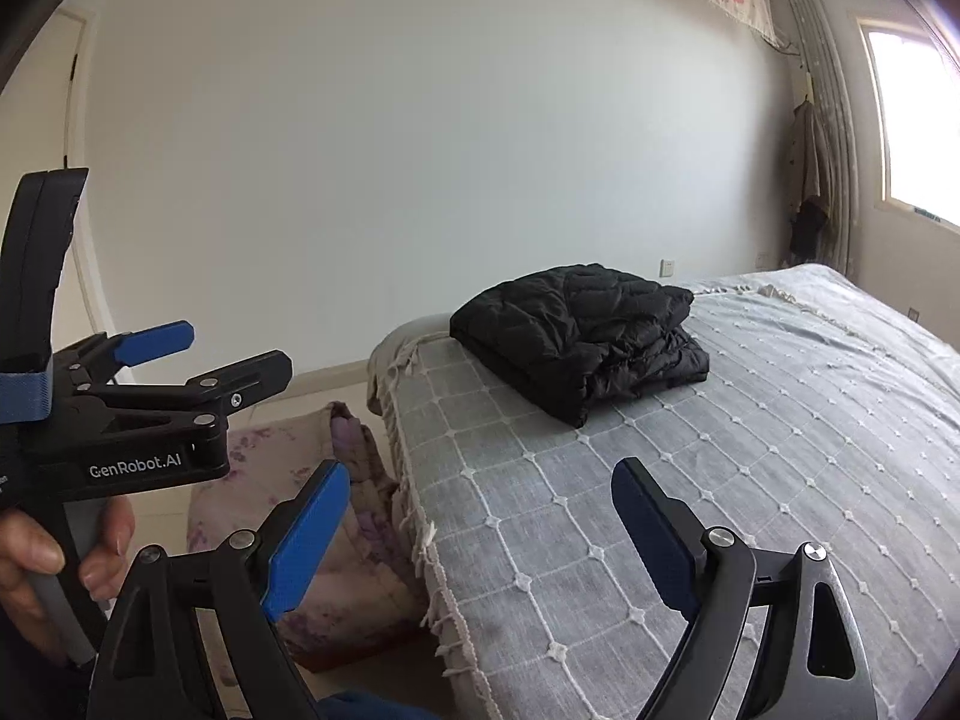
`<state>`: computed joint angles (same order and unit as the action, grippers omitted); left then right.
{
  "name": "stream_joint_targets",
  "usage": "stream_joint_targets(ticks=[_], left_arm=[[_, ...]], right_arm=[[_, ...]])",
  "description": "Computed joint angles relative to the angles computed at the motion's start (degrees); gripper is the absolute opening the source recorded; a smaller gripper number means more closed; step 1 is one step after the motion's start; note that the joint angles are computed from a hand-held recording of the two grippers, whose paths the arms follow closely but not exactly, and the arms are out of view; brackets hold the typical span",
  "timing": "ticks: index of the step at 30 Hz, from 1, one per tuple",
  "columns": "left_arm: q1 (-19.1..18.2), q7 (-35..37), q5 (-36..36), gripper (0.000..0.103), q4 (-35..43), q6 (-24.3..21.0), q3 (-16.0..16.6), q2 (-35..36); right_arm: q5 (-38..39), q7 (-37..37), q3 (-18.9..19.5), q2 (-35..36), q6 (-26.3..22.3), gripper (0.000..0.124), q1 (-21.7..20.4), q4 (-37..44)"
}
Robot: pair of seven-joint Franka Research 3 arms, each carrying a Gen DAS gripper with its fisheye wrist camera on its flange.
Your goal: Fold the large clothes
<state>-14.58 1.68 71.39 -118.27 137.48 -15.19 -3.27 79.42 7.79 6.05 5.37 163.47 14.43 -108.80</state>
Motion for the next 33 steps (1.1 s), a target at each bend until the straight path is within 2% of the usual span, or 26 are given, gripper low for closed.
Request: stream_joint_targets(ticks=[2, 3, 6, 12, 16, 18, 33], left_arm=[[-0.4, -1.0, 0.5, 0.102, 0.0, -2.2, -0.5, -0.2], [-0.5, -1.4, 0.8, 0.102, -0.1, -2.9, -0.6, -0.4], [-0.9, -3.2, 1.3, 0.102, -0.6, -4.1, -1.0, -0.9], [-1.4, -1.8, 1.5, 0.102, -0.2, -2.7, -1.2, -0.4], [-1.7, -1.3, 2.2, 0.102, 0.3, -2.8, -1.2, 0.2], [-1.7, -0.4, 1.2, 0.102, 0.3, -1.1, -0.8, 0.1], [-1.9, -0.9, 1.3, 0.102, 1.0, -0.1, -0.5, 1.0]], right_arm=[[4.4, -2.8, 0.1, -1.1, 0.6, 0.103, -0.2, -0.7], [8.0, -4.9, 0.0, -1.8, 0.2, 0.103, -0.4, -1.0], [10.7, -4.2, -0.9, -2.3, -0.8, 0.103, -0.4, -1.2], [9.2, -1.0, -1.3, -1.3, 0.5, 0.103, -0.1, -0.7], [10.5, -3.0, -0.9, -1.3, 2.4, 0.103, 0.2, -0.7], [11.8, -3.9, -1.0, -1.4, 2.5, 0.103, 0.2, -0.6], [9.6, -1.3, -0.9, -0.9, 4.3, 0.103, 0.3, -0.4]])
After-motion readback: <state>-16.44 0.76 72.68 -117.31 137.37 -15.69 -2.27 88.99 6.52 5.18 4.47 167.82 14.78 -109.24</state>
